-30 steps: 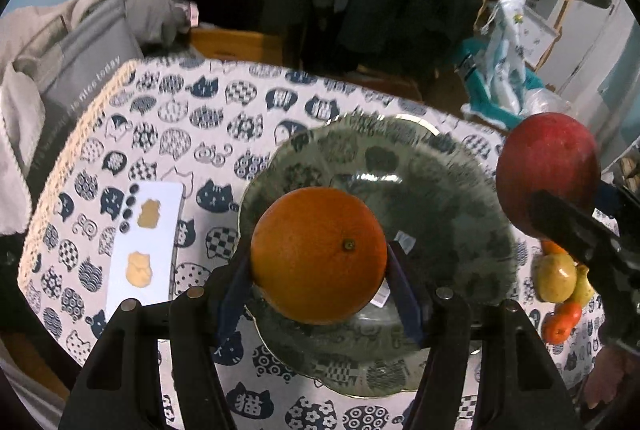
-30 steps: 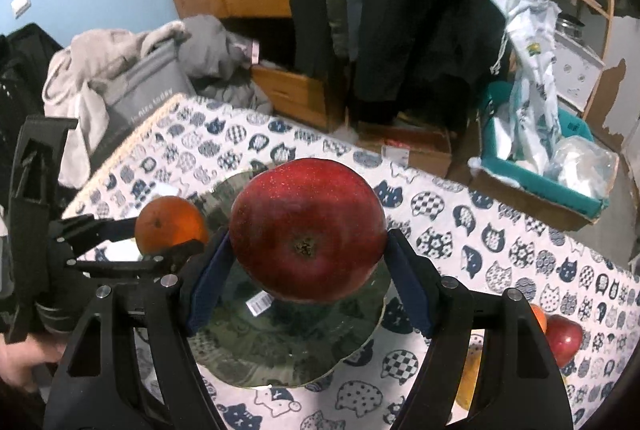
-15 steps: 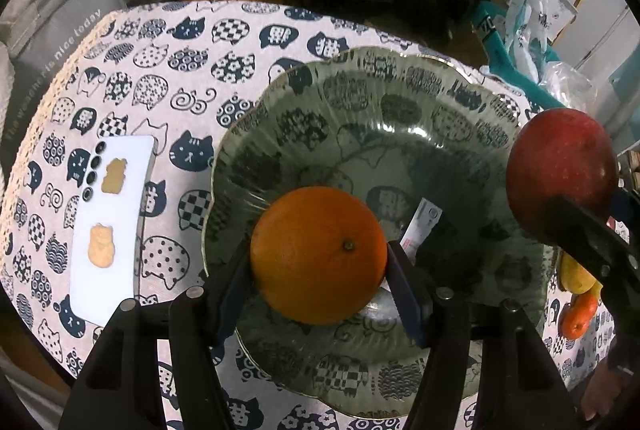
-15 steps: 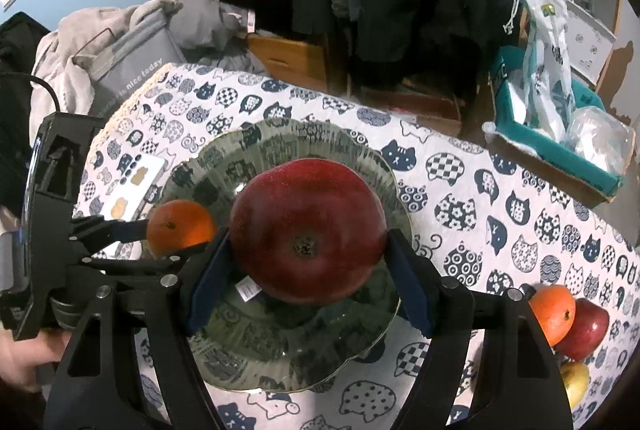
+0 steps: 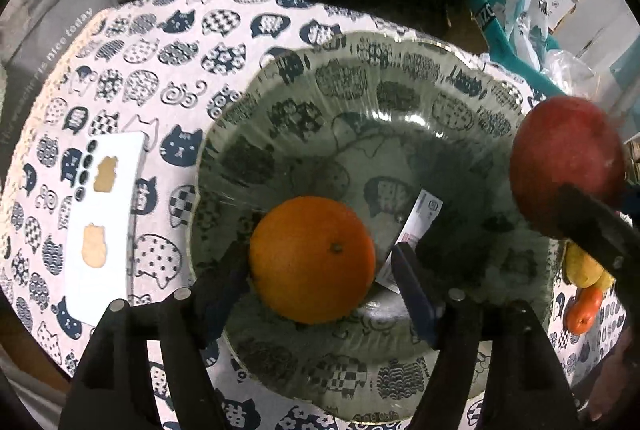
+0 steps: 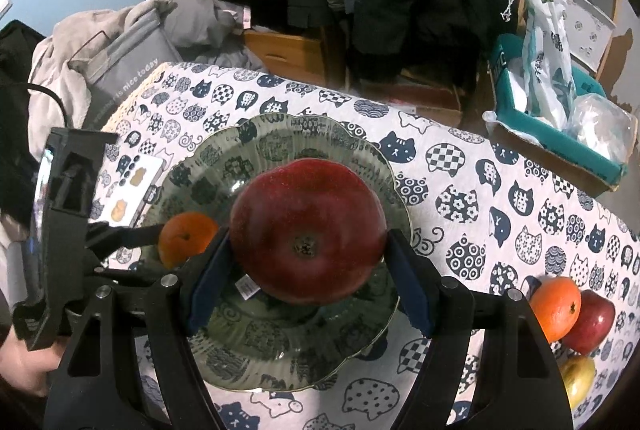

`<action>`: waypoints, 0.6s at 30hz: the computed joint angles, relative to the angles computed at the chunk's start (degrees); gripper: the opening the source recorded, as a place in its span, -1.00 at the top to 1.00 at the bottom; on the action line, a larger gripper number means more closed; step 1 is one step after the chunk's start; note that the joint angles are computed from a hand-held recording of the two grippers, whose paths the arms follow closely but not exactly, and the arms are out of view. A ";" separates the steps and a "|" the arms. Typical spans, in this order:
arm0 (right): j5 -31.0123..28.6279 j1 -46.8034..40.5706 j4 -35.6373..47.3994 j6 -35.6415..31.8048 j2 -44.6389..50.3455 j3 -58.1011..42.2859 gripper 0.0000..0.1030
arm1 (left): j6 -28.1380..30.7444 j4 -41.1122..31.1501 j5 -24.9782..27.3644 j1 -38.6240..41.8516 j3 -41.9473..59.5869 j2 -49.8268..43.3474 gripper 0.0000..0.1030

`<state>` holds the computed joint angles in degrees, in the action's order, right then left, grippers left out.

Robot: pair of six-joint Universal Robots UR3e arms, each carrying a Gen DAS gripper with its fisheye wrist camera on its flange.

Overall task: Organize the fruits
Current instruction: 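Lower the orange into the bowl with the left tool while the right tool lowers the apple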

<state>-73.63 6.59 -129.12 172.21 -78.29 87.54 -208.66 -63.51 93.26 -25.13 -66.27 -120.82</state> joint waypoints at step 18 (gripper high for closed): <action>-3.30 5.35 7.08 -0.44 7.55 -7.43 -0.47 | -2.71 1.14 4.30 2.54 -10.45 14.02 -0.48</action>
